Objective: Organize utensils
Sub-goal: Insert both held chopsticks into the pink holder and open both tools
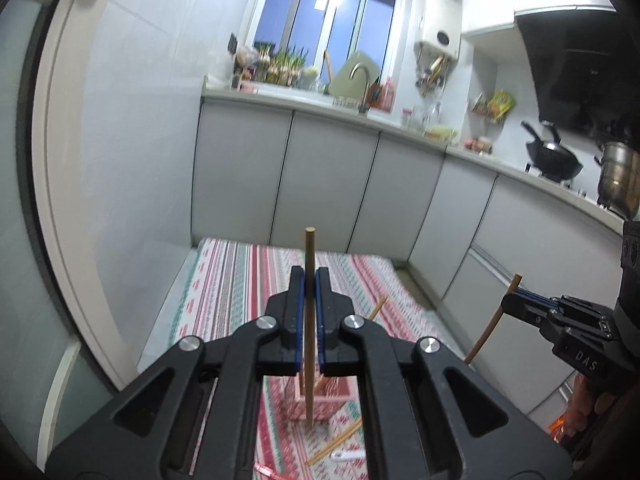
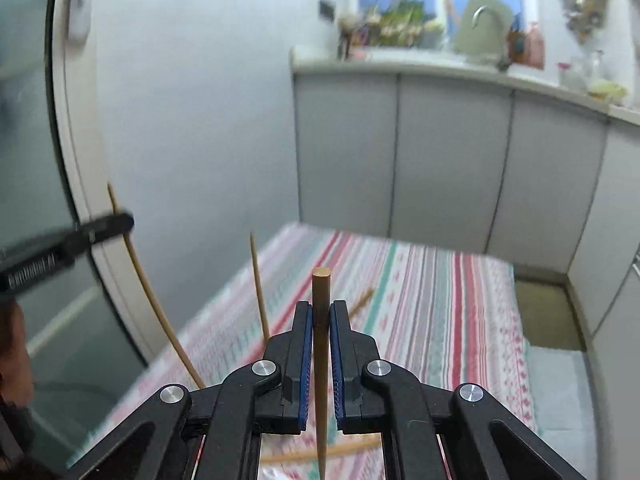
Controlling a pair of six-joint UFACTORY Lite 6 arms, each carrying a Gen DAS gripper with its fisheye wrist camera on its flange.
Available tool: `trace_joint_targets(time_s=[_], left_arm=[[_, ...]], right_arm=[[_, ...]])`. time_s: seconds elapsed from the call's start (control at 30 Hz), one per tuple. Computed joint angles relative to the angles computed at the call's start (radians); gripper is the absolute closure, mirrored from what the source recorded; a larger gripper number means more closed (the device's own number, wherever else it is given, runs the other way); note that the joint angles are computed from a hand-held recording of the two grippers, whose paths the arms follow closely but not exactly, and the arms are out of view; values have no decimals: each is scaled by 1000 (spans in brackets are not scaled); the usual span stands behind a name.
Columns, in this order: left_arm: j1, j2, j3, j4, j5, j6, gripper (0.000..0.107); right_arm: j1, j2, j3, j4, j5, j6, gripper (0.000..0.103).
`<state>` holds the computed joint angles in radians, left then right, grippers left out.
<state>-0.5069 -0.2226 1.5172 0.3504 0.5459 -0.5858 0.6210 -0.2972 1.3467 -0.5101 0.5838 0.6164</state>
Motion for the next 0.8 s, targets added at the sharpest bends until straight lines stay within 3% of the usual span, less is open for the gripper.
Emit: trace_joint_targets(time_s=[0.5, 0.8], left_arm=[[-49, 163, 39, 264, -114, -198, 101], [-43, 218, 6, 305, -153, -197, 101]], right_arm=[[-117, 168, 55, -33, -270, 231, 96], [-162, 268, 46, 46, -360, 178, 96]])
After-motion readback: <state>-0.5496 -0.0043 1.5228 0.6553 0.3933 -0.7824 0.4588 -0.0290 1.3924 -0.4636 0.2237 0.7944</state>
